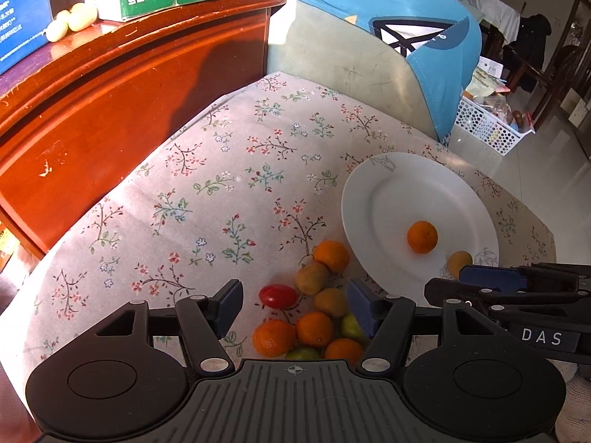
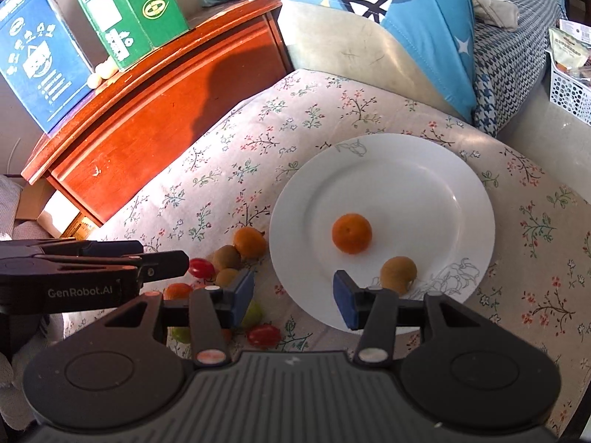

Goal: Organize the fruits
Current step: 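Withdraw both open grippers from the plate back to the fruit cluster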

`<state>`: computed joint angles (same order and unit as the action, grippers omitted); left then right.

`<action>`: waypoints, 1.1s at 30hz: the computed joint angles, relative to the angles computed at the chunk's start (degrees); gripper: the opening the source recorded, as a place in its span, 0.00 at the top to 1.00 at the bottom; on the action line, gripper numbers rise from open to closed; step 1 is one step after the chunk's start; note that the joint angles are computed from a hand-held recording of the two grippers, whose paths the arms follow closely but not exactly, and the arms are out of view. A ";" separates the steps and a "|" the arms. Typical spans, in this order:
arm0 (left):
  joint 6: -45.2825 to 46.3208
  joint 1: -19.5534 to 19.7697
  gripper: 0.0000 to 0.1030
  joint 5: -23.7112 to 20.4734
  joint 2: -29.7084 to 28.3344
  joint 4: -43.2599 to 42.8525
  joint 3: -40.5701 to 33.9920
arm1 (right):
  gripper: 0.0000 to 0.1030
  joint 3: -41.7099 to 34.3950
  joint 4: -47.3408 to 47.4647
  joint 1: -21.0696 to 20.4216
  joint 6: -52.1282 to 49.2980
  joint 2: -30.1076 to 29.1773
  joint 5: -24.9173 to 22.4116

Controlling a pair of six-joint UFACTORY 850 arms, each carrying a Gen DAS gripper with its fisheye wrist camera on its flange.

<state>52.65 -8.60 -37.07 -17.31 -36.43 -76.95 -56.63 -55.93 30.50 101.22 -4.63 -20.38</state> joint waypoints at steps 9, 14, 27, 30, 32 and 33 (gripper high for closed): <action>4.93 2.68 0.39 -0.86 2.74 0.64 5.53 | 0.53 -0.52 7.79 1.63 -13.97 -1.42 1.18; 7.96 2.16 0.40 0.69 3.86 2.02 8.26 | 0.53 -1.25 11.99 2.02 -19.91 -2.67 0.46; 13.75 2.28 0.47 1.94 2.30 -2.33 8.97 | 0.60 -3.32 15.57 1.96 -25.44 -5.65 -1.06; 14.63 2.32 0.48 1.89 1.90 -3.78 8.80 | 0.62 -3.70 15.79 1.99 -26.04 -6.20 -1.14; 15.16 2.50 0.51 1.29 1.60 -4.76 8.51 | 0.63 -3.78 15.93 1.96 -26.31 -6.41 -0.97; 16.05 2.58 0.52 1.23 1.57 -5.55 8.61 | 0.64 -3.86 15.76 1.94 -26.19 -6.57 -0.99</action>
